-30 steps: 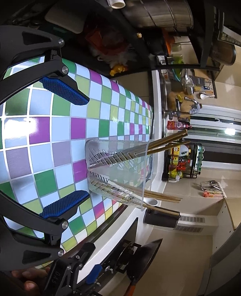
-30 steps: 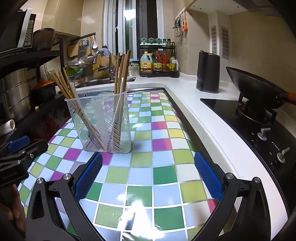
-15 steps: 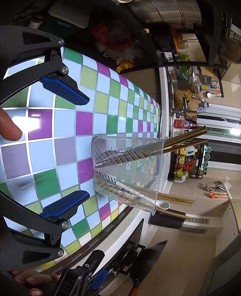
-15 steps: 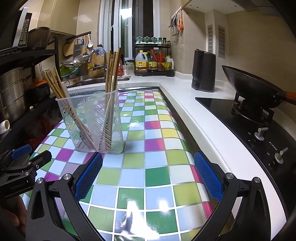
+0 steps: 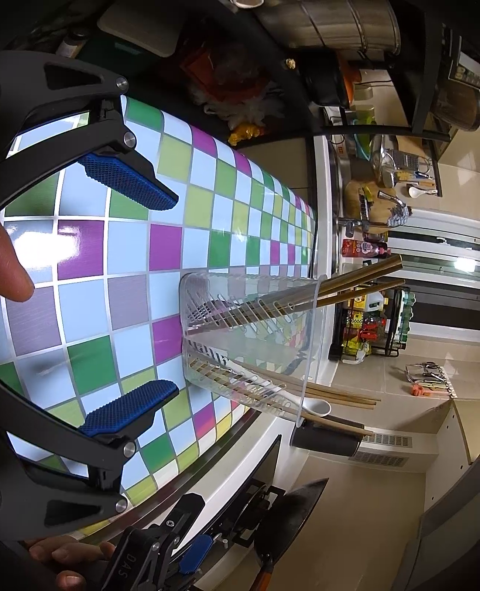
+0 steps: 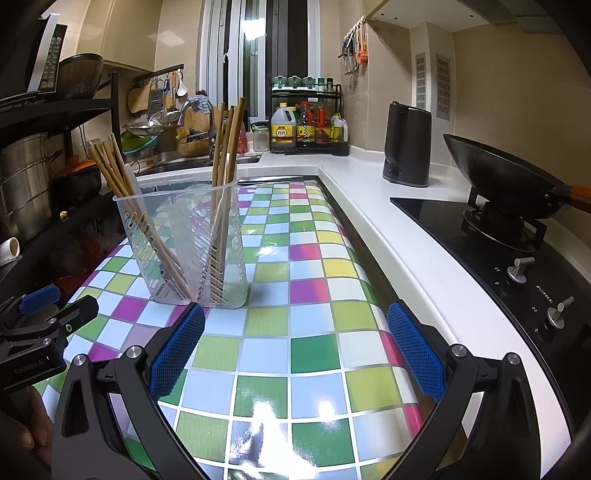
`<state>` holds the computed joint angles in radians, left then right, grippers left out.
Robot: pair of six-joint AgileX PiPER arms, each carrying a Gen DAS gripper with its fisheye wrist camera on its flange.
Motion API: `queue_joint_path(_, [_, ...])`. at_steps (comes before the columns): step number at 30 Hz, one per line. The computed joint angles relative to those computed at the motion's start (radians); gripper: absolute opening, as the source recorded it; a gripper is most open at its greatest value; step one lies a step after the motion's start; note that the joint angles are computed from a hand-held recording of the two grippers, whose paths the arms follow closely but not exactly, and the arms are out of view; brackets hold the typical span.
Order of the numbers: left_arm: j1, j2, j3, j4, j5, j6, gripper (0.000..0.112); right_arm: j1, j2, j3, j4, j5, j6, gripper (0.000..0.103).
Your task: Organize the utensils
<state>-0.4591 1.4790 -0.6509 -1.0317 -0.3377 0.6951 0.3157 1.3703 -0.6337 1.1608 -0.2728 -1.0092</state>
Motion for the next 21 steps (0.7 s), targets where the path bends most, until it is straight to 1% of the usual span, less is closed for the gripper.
queue_joint_path(16, [-0.015,-0.003,0.008,0.018,-0.016,-0.009,0.09,0.006,0.0,0.001,-0.009,-0.004,0.006,0.098])
queue_joint_path(21, [-0.018,-0.004,0.008,0.023,-0.016,-0.014,0.093,0.009,0.001,0.001,-0.005,-0.005,0.003,0.098])
